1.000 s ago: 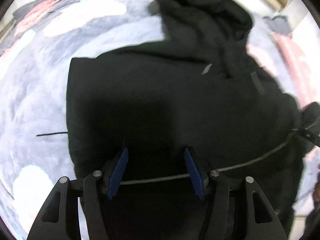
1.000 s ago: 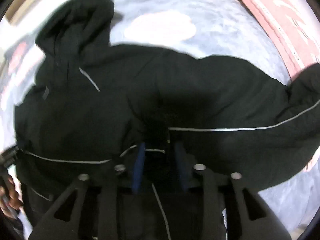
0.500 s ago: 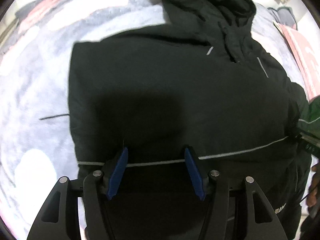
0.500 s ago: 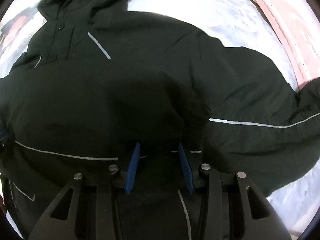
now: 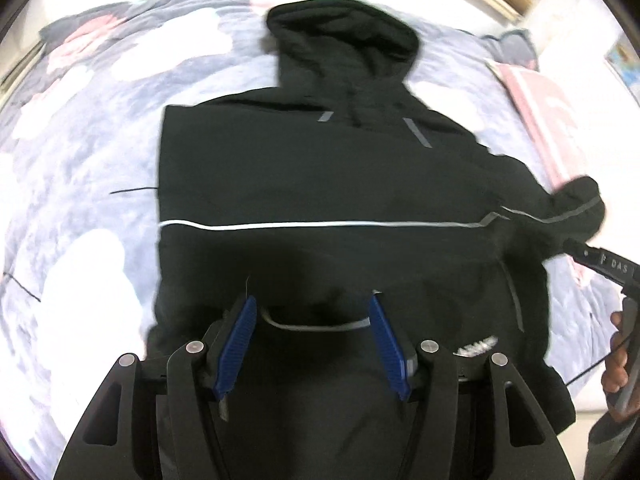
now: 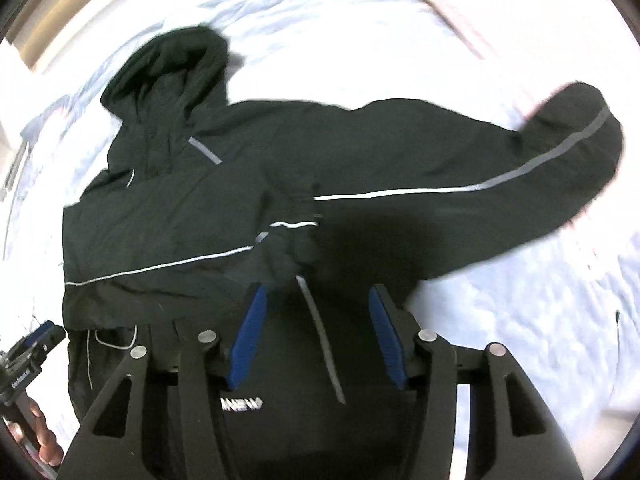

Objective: Fold large clothes

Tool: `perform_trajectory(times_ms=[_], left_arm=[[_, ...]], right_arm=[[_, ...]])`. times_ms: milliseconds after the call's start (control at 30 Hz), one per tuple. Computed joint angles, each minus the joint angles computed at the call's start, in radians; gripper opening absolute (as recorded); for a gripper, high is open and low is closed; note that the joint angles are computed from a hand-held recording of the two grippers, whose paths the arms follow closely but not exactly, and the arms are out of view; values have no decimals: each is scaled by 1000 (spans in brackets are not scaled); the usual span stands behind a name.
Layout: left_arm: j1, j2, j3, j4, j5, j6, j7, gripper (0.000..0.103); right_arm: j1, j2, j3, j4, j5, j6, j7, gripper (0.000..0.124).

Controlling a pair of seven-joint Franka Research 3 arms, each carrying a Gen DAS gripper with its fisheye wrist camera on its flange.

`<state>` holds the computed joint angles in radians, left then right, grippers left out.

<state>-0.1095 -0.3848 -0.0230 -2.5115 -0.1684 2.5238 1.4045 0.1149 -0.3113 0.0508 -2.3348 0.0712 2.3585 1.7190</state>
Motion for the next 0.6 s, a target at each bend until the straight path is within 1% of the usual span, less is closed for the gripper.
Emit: perform_trajectory(times_ms=[67,100,200,333,433,500,600], left_arm=[[-11,-32,-28,-1,24,-17,-12,60],[-17,-30,-40,8,37,-15,-22,60],[-48,-29,-76,36,60,-10,-66,60],[-90,15,-100,91,58,9,-129,60],[-112,84,-122,175,73,6,-160,60],[-122,133,-137,239,93,1,-164,60],[-122,201,-156,332,156,-34,-153,60]], right_arm=[[-19,-43,-27,-25,14,3,-8,61],[-32,-65,-43,-36,23,-1,-18,63],[-80,-105,-81,-50,33,-12,-58,64],[-161,-101,-136,13,21,-57,-137,64],[-223,-45,-171,110,4,-50,-199,66],[-257,16,-191,188,-5,-34,-235,75],[-295,145,-229,322,34,-5,-278,82]])
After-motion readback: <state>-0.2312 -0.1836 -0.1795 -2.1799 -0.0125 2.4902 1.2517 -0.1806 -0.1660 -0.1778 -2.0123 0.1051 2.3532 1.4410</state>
